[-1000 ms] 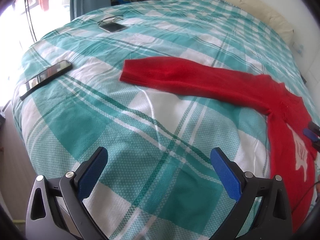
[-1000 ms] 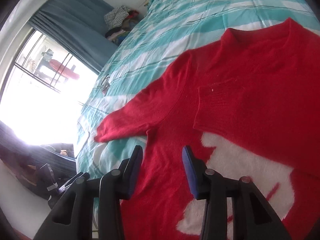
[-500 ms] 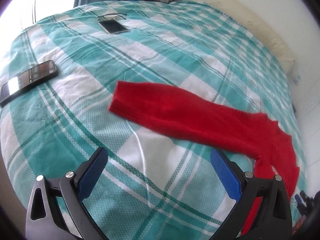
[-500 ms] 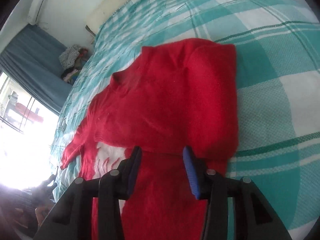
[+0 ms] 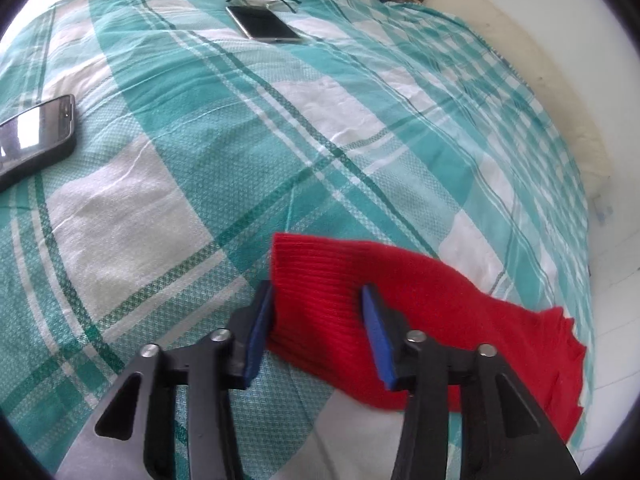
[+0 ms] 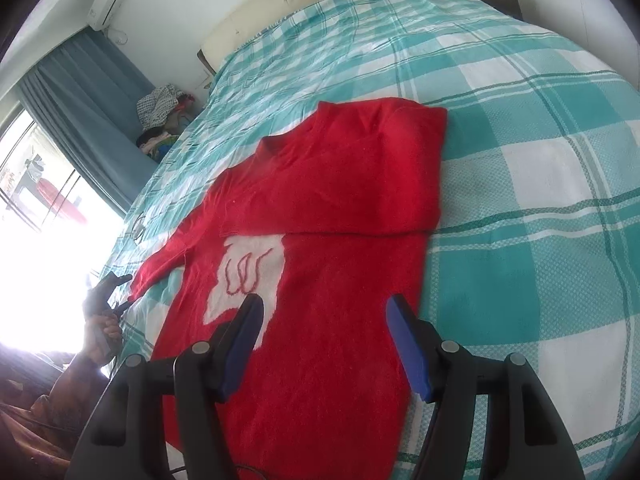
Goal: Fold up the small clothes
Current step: 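Grasp the red sleeve cuff with the left gripper and fold it across the body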
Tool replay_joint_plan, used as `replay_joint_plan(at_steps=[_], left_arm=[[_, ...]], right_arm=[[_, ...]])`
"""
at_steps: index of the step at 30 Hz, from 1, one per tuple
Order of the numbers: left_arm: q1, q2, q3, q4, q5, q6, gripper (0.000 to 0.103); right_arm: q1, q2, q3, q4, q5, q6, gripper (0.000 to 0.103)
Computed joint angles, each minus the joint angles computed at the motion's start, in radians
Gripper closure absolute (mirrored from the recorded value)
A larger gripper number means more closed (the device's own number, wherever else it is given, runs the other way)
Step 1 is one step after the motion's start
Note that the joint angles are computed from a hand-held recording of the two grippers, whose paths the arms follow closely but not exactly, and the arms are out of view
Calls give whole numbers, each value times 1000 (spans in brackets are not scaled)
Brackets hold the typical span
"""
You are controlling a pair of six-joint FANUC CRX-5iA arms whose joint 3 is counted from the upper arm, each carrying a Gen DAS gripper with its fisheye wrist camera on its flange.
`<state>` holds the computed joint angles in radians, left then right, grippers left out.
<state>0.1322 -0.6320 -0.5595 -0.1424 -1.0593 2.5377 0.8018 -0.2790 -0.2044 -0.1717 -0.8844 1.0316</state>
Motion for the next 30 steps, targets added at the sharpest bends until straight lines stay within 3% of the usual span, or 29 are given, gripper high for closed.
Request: replay_joint_plan(at_steps=[1, 3, 7, 12, 15, 19, 24, 26, 27, 28, 30], left_arm=[[30, -18, -19, 46, 17, -37, 90], [-8, -22, 22, 5, -16, 18, 92], [-271, 75, 258, -218, -106, 140, 93], [-485, 276, 551, -287, -40, 51, 93], [-540, 410, 677, -219, 56, -57, 93], [-569, 582, 774, -37, 195, -208, 93], [-646, 791, 912, 48, 216, -287, 92], [-680, 873, 980, 37, 175, -288, 86], [-696, 917, 1025, 23, 129, -290, 63], [-707, 959, 1066, 26, 82, -299, 32], [-719, 983, 1054, 57, 68, -299, 23]], right_arm=[[4, -7, -5, 8, 7, -3, 39], [11, -14, -5, 21, 19, -5, 39], [30, -35, -20, 70, 35, -32, 39], [21, -31, -11, 58, 17, -16, 39], [22, -38, -20, 64, 27, -20, 39], [26, -72, -55, 84, 37, -49, 39], [24, -125, -102, 132, 10, -83, 39], [5, -143, -115, 121, 2, -83, 39], [-2, -151, -121, 124, -2, -88, 39], [-9, -155, -127, 127, -5, -92, 39], [-21, -159, -135, 129, -12, -96, 39]])
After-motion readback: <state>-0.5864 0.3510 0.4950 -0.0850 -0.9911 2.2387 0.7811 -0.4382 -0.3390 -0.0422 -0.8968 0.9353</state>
